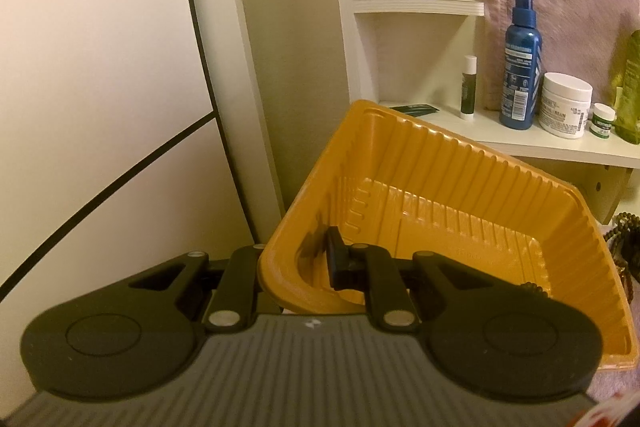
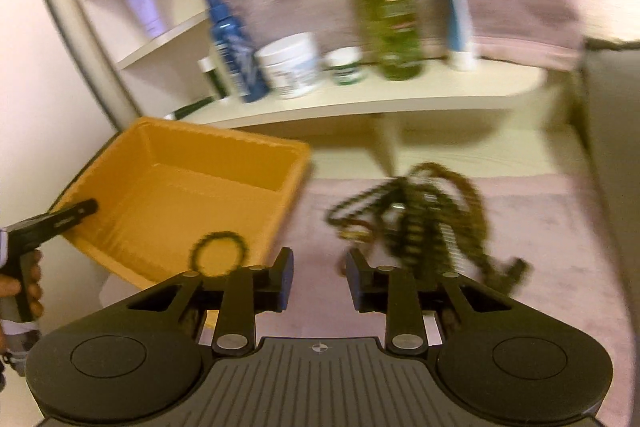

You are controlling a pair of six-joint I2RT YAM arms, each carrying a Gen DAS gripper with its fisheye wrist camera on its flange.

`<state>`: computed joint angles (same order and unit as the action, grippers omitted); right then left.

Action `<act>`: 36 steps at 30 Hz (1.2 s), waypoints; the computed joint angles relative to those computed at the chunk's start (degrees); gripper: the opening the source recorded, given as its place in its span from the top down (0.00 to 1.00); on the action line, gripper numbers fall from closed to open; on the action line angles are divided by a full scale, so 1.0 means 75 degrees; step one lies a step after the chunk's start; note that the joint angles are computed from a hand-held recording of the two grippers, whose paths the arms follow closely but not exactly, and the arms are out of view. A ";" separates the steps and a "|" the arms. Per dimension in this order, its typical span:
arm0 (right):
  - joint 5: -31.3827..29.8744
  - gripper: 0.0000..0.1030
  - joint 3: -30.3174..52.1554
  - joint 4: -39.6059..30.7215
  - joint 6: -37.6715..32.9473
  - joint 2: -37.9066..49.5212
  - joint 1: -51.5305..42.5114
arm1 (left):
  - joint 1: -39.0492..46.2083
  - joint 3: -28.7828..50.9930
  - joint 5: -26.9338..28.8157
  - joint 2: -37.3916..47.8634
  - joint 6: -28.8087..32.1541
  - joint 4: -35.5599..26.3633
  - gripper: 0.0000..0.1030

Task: Organize jewelry
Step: 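Move the right tool to the jewelry pile and grasp the black watch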

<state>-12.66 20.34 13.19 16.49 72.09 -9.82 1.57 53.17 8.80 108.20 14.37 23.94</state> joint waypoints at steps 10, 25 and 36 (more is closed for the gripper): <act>-0.0110 0.71 -0.0809 -0.1235 -0.0654 -0.1577 -0.1894 | -0.0025 -0.0026 -0.0038 -0.0014 0.0112 0.0056 0.86; 0.0250 0.50 -0.0708 -0.0069 -0.0582 0.0041 -0.1929 | -0.0035 -0.0060 -0.0058 -0.0079 0.0317 0.0044 0.86; 0.0718 0.52 0.0014 0.0074 -0.0299 0.1180 -0.1510 | -0.0034 0.0006 -0.0055 -0.0045 0.0392 -0.0031 0.86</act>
<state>-7.27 20.45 13.74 14.24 80.93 -21.14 1.32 53.22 8.39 107.86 17.31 23.71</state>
